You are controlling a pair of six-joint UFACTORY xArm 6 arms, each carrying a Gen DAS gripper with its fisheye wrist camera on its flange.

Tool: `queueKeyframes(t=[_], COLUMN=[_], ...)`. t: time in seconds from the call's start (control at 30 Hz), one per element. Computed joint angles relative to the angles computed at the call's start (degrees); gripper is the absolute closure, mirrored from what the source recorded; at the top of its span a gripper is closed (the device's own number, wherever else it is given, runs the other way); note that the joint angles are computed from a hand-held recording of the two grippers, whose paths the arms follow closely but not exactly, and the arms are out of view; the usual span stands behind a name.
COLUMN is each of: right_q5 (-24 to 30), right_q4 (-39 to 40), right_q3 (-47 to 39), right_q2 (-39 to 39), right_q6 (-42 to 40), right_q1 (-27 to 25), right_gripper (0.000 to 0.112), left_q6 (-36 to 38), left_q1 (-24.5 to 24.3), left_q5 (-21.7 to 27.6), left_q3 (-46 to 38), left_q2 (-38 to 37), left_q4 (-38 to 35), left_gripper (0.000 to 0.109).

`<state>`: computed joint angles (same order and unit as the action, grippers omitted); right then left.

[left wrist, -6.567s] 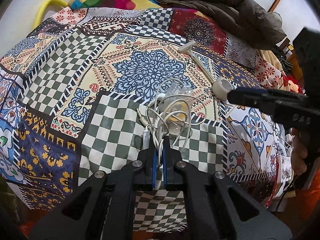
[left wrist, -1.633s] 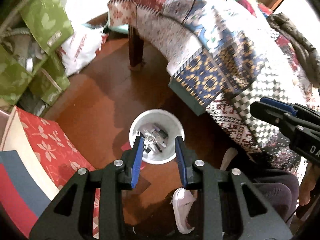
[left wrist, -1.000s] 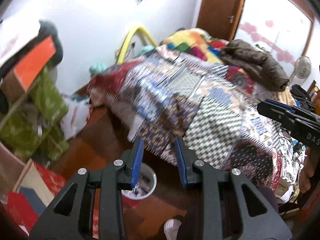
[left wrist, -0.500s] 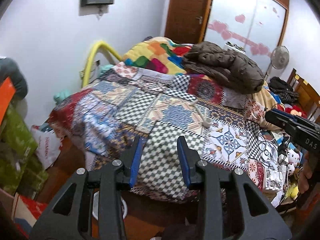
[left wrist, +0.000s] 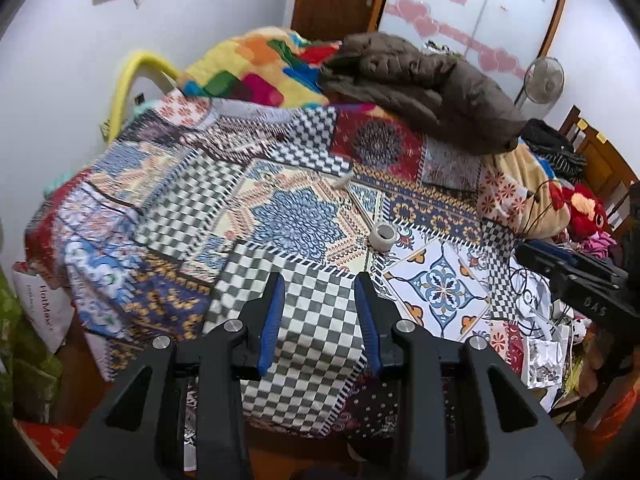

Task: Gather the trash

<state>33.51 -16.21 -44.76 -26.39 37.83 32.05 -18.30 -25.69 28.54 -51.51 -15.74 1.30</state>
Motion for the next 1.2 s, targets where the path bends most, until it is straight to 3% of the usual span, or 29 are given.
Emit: queueKeyframes(t=[0.4,0.63,0.8,1.0,1.13,1.2], right_q5=[-8.88,-9.27,-13.0,-16.58,-18.54,-18.74], right_q4=[8.67,9.5,10.11,17.98,16.03,9.03], right_q3=[-8.72,-15.17,-14.54,-12.51,-8.55,-6.98], right_q2=[22.25,31.4,32.42,31.78,27.95,25.88], right_q6=[-11.17,-13.0,-13.22,-20.72,-18.34,-12.68], right_q1=[-2.21,-2.54,-3.3,-3.93,-5.14,-6.19], right_gripper=[0.078,0.078,0.077,0.079,0.079,0.079], left_q6=[11.1,15.16,15.43,16.7,17.62,16.42], left_q1=[2.15,3.09,2.32,0.63,-0.47,-1.2], left_q5=[-3.68,-4.43,-4.16,-2.84,-0.8,-0.44], left_q3=[-10.26,-15.79,-20.19,-27.03,-33.17,-35.99], left_q2=[18.64,25.65,29.84,35.7,40.55,42.93], left_q4=[-10.95,-15.94,-15.96,-18.29,-21.38,-20.67], left_gripper=[0.073,0.073,0.074,0.074,0.074,0.074])
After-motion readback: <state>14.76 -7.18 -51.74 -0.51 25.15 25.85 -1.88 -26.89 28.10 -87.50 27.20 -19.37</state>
